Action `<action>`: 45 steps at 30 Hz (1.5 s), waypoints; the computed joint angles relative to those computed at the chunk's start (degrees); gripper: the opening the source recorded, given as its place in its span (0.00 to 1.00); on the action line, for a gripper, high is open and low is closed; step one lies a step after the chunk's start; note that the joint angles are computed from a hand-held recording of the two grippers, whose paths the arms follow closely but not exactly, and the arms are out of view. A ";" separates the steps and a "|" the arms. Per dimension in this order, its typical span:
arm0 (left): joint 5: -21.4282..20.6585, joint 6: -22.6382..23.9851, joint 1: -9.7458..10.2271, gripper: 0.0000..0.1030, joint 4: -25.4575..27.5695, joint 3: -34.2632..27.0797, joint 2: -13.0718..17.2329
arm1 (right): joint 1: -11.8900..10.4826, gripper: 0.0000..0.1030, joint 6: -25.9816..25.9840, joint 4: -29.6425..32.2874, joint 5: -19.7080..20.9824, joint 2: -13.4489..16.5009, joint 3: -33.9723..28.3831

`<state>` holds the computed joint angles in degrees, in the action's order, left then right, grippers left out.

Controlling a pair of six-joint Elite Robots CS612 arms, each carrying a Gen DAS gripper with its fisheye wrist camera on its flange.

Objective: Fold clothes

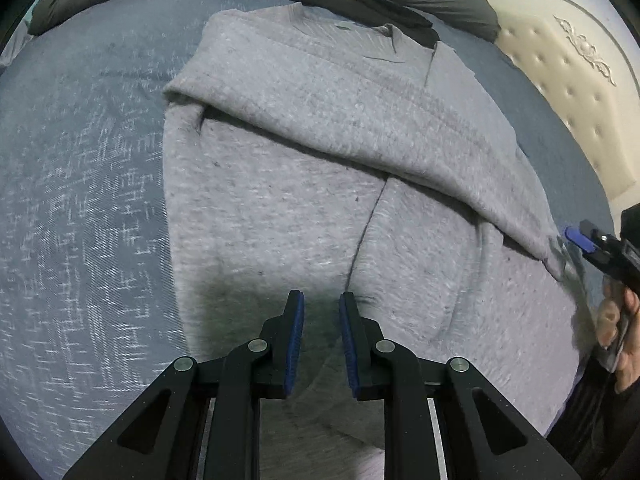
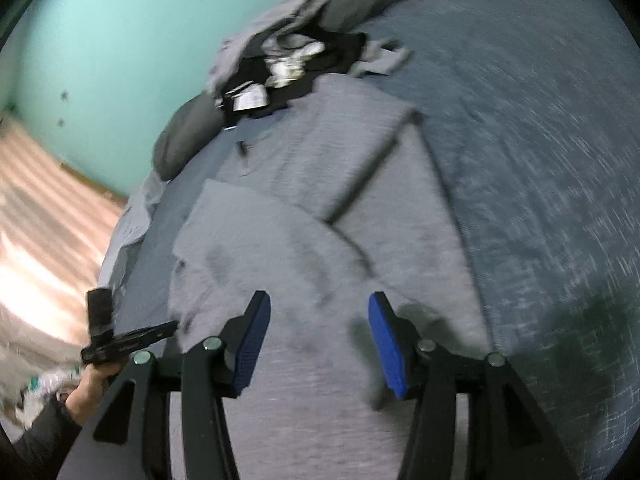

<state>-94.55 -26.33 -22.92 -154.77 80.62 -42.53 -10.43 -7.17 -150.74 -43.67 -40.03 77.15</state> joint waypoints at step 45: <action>1.02 1.46 -0.87 0.00 0.66 1.33 -0.13 | 12.59 0.05 -27.43 21.72 -20.26 3.47 -10.48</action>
<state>-93.53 -24.87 -23.78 -154.11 81.95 -42.66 2.15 -34.60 -129.02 -63.94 -36.56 66.67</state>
